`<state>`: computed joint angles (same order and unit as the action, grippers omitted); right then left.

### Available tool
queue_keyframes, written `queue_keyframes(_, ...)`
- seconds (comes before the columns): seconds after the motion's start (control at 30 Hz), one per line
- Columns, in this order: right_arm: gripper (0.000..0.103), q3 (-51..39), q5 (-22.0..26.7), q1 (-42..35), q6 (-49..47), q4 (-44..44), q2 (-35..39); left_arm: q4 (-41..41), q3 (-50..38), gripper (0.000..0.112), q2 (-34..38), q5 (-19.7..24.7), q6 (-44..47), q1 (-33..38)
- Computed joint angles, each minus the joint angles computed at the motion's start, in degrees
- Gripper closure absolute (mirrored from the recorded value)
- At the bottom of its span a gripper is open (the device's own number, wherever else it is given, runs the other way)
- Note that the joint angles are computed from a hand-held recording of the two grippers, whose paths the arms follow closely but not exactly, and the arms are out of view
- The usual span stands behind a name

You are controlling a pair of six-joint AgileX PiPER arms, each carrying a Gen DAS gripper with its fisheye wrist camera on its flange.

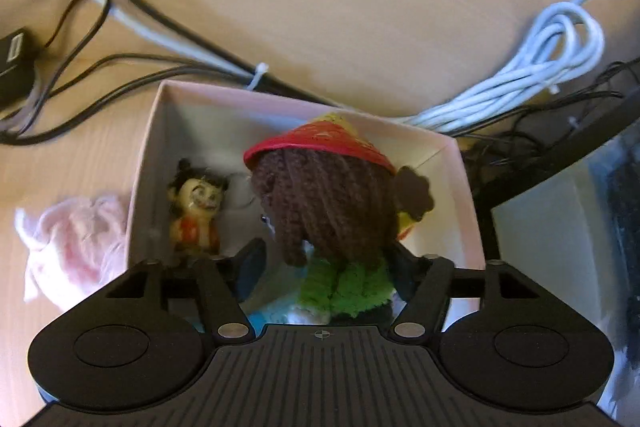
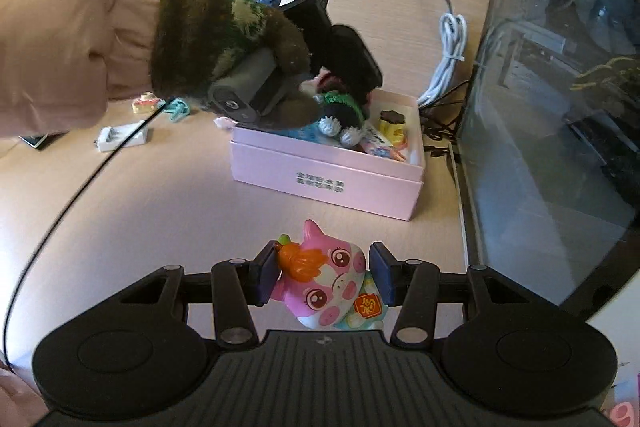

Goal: Organize objects
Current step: 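Lower doll into pink box with left tool while right tool drops cat toy in, then grasp crumpled white tissue with right tool while left tool grasps yellow keychain toy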

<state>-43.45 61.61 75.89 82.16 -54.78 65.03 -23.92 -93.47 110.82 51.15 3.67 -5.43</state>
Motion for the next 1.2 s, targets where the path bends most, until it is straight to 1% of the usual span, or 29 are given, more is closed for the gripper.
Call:
queue_keyframes(0.07,0.055,0.6,-0.1,-0.8,0.2,0.2,-0.8,0.9,1.5,0.049,-2.0,-2.4,1.4,-0.2)
queue_keyframes(0.2,0.055,0.8,-1.6,-3.0,0.0,0.3,-1.4,-1.4,5.6,0.049,-7.1,-4.9,10.2,1.1)
queue_keyframes(0.3,0.055,0.0,-2.3,-4.5,-0.4,-0.8,-0.8,-9.6,12.4,0.049,-13.8,-6.3,20.9,5.1)
queue_keyframes(0.37,0.055,-1.4,-3.0,-6.7,-1.0,-2.4,0.2,-17.3,19.0,0.049,-20.1,-6.6,30.0,9.6)
queue_keyframes(0.43,0.055,-3.7,-3.4,-8.9,-1.0,-6.4,2.4,-25.3,25.7,0.049,-26.3,-4.5,40.0,16.0)
queue_keyframes(0.5,0.055,-6.5,-5.2,-12.3,-0.9,-10.4,5.2,-29.1,31.6,0.048,-31.9,-1.3,46.9,22.3)
queue_keyframes(0.57,0.055,-9.8,-8.8,-17.0,0.7,-14.5,8.8,-28.3,35.4,0.048,-35.9,3.0,50.5,28.9)
queue_keyframes(0.63,0.054,-12.9,-11.3,-20.8,2.7,-18.2,13.5,-25.7,38.0,0.048,-38.5,6.7,52.4,35.5)
queue_keyframes(0.67,0.053,-14.2,-12.9,-22.6,2.6,-18.4,15.3,-25.0,39.1,0.049,-39.1,9.0,53.8,40.0)
queue_keyframes(0.7,0.049,-15.5,-16.1,-25.1,1.4,-16.8,17.1,-24.3,39.6,0.049,-39.5,11.0,54.5,44.1)
queue_keyframes(0.73,0.047,-16.9,-18.7,-27.3,-0.3,-14.2,18.8,-23.3,39.8,0.049,-39.3,13.1,55.6,49.1)
queue_keyframes(0.77,0.046,-18.0,-19.9,-28.6,-1.4,-11.6,20.4,-22.5,39.8,0.049,-38.7,14.4,56.7,53.3)
queue_keyframes(0.8,0.046,-18.7,-20.5,-29.1,-2.3,-9.7,21.4,-21.9,39.3,0.049,-37.8,15.9,58.6,57.9)
queue_keyframes(0.83,0.046,-18.9,-20.8,-29.0,-2.4,-8.5,22.1,-21.4,39.1,0.049,-37.0,16.4,60.0,61.8)
queue_keyframes(0.9,0.037,-18.8,-20.9,-27.3,-0.3,-8.4,22.8,-20.6,38.5,0.049,-34.4,16.6,62.1,67.8)
queue_keyframes(0.97,0.035,-20.3,-20.0,-24.4,1.1,-9.4,24.6,-20.2,36.4,0.049,-31.0,16.8,62.7,71.6)
queue_keyframes(1.03,0.035,-23.8,-18.9,-21.8,-0.8,-9.1,27.6,-20.6,33.4,0.049,-28.0,17.5,63.5,73.7)
queue_keyframes(1.1,0.035,-29.1,-17.4,-19.0,-4.7,-7.6,31.7,-22.1,31.9,0.049,-26.0,17.0,63.7,73.6)
queue_keyframes(1.2,0.035,-38.6,-14.6,-15.9,-13.1,-4.9,39.1,-25.5,30.8,0.049,-23.4,15.5,63.4,71.5)
